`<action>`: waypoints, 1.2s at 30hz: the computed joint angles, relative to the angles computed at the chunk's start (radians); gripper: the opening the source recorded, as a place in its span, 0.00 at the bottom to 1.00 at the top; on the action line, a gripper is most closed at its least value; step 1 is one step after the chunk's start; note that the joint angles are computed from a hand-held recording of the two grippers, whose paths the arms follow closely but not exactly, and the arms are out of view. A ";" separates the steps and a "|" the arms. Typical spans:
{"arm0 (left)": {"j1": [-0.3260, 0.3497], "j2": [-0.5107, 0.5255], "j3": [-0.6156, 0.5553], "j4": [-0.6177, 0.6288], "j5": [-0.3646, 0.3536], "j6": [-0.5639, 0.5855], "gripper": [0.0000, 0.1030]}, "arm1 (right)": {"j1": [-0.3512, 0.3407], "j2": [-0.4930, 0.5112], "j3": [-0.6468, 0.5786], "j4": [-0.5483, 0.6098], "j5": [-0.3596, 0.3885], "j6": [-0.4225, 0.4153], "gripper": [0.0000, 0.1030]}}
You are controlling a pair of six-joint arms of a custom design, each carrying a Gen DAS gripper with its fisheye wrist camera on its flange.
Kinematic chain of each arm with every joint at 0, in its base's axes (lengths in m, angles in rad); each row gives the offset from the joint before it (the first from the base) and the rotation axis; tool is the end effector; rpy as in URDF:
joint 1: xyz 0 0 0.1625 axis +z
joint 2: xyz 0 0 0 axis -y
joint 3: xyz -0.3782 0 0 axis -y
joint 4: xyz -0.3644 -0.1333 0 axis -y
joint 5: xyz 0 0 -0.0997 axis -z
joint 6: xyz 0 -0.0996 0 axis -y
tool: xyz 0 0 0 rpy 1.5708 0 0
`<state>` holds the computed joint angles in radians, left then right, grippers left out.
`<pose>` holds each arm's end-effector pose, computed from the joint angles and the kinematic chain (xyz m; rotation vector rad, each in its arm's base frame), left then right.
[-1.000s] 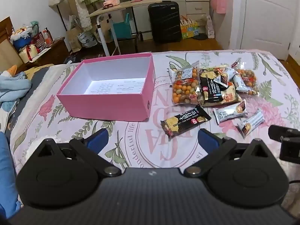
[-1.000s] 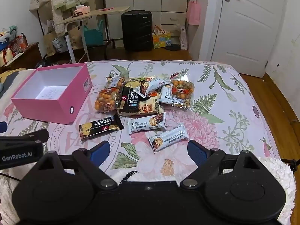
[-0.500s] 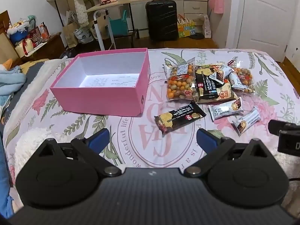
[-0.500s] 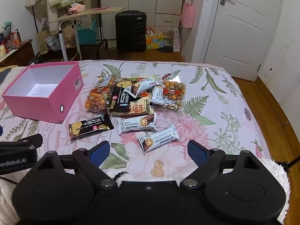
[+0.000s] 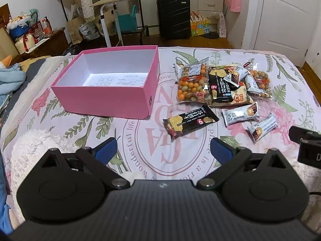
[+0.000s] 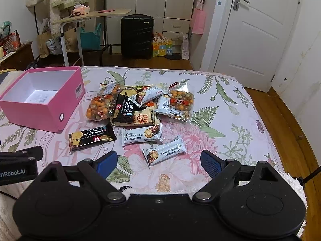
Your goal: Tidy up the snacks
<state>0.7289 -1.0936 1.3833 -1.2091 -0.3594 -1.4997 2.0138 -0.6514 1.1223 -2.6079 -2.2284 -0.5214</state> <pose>-0.2825 -0.5559 0.3060 -0.1956 1.9660 -0.9741 0.3877 -0.6483 0.2134 0.8975 -2.2259 0.6623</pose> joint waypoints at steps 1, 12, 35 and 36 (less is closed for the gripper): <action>0.000 -0.001 0.001 0.001 0.000 -0.002 0.97 | 0.000 0.000 0.000 0.000 -0.001 0.001 0.89; 0.008 0.000 0.002 0.040 -0.001 -0.032 0.98 | -0.001 0.001 -0.006 0.011 -0.003 0.005 0.89; 0.006 -0.005 0.017 0.055 0.038 -0.073 0.98 | -0.001 -0.004 0.023 -0.051 0.028 -0.027 0.90; 0.004 -0.009 0.021 0.056 0.040 -0.076 0.98 | -0.002 -0.007 0.029 -0.058 0.034 -0.031 0.90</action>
